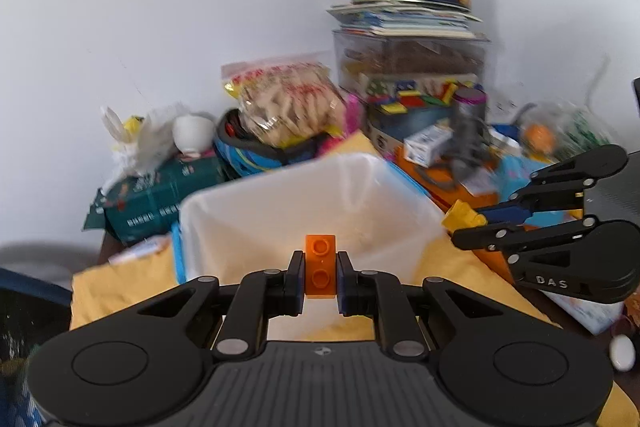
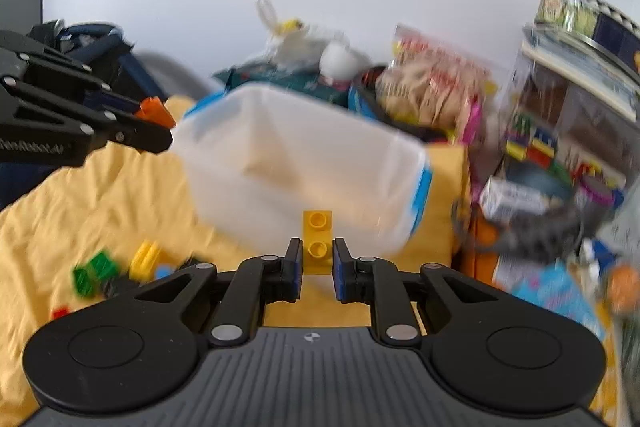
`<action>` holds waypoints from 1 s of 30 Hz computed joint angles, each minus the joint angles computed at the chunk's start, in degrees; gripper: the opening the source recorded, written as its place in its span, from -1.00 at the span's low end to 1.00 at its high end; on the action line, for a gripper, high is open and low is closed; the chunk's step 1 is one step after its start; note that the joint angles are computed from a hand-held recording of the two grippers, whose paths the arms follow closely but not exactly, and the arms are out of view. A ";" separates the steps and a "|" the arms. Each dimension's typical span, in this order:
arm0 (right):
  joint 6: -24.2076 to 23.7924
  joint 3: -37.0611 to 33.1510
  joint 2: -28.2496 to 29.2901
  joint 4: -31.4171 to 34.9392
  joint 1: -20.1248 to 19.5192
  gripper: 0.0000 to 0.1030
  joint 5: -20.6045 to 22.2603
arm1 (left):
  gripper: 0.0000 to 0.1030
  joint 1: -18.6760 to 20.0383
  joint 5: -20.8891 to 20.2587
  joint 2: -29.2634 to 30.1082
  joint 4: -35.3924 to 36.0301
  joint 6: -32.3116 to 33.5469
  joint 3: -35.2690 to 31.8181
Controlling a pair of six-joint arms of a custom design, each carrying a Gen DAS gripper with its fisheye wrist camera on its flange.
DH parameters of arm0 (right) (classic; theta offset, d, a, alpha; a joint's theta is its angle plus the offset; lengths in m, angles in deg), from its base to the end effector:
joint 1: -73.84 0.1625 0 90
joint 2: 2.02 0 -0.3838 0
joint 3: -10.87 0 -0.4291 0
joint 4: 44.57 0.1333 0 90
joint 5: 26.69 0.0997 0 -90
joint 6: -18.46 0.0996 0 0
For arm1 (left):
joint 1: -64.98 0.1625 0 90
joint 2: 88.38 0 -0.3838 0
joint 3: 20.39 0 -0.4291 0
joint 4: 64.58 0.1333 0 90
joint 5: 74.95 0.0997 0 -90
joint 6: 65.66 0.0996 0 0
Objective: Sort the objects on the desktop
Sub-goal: 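Carry both bricks over the white bin and open both tools, then move both open tools back toward the bricks on the blanket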
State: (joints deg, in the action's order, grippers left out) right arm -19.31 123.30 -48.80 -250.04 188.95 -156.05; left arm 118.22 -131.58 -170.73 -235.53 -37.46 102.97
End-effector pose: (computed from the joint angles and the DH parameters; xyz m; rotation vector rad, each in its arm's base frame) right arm 0.3024 -0.4800 0.0777 0.8415 -2.0817 0.9350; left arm -0.1514 -0.5169 0.2615 1.0941 2.2173 -0.9457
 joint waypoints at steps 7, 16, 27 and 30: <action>-1.84 -8.27 3.82 -0.84 -1.50 -0.66 2.31 | -0.66 3.76 -2.11 8.90 -0.76 0.51 -9.96; 1.65 -17.62 9.41 5.11 -2.97 -0.49 1.34 | -0.25 6.68 -0.01 16.55 3.32 0.50 -17.05; -4.99 -5.75 6.51 -5.12 -1.79 0.25 1.92 | 0.44 3.70 0.78 -0.45 -2.81 1.66 1.18; -3.63 -1.47 5.61 -4.05 -1.02 0.25 1.92 | 0.44 2.99 1.70 -6.33 3.51 -3.94 6.51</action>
State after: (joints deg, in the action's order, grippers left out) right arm -22.93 121.83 -43.19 -254.09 187.93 -154.12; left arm 121.22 -129.88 -177.06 -232.01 -41.40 109.49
